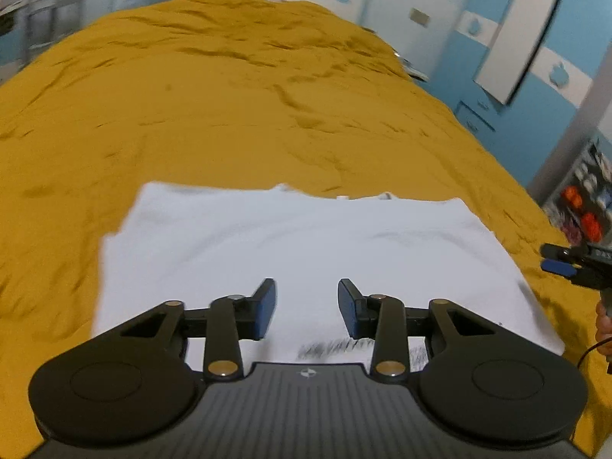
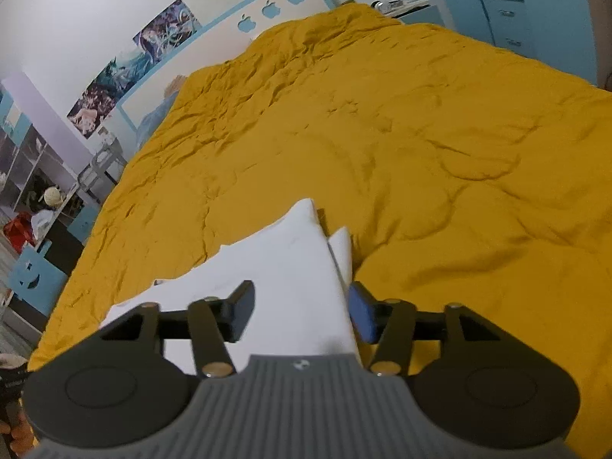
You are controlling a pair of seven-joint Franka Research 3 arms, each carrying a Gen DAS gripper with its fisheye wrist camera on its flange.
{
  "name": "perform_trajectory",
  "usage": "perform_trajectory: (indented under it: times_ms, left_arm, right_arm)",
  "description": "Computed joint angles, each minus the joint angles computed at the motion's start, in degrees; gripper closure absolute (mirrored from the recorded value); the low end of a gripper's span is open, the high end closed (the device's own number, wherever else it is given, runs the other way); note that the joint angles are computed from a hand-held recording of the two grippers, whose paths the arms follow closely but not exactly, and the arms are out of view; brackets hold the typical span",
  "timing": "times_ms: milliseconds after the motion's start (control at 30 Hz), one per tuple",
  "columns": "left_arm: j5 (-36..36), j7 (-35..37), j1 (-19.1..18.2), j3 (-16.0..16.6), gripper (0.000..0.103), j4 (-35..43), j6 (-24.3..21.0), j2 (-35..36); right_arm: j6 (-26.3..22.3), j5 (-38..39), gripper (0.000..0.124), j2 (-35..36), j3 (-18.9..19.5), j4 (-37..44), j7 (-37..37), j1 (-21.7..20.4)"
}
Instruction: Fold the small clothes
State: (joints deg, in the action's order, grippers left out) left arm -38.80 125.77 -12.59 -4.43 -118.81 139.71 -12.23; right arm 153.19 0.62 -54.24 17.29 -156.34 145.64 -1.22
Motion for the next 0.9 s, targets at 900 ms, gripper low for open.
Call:
perform_trajectory:
  times_ms: [900]
  left_arm:
    - [14.99,-14.77,3.83,-13.86,0.091,18.19,6.70,23.71]
  right_arm:
    - [20.20,9.08,0.116,22.06,-4.11,1.51,-8.23,-1.75]
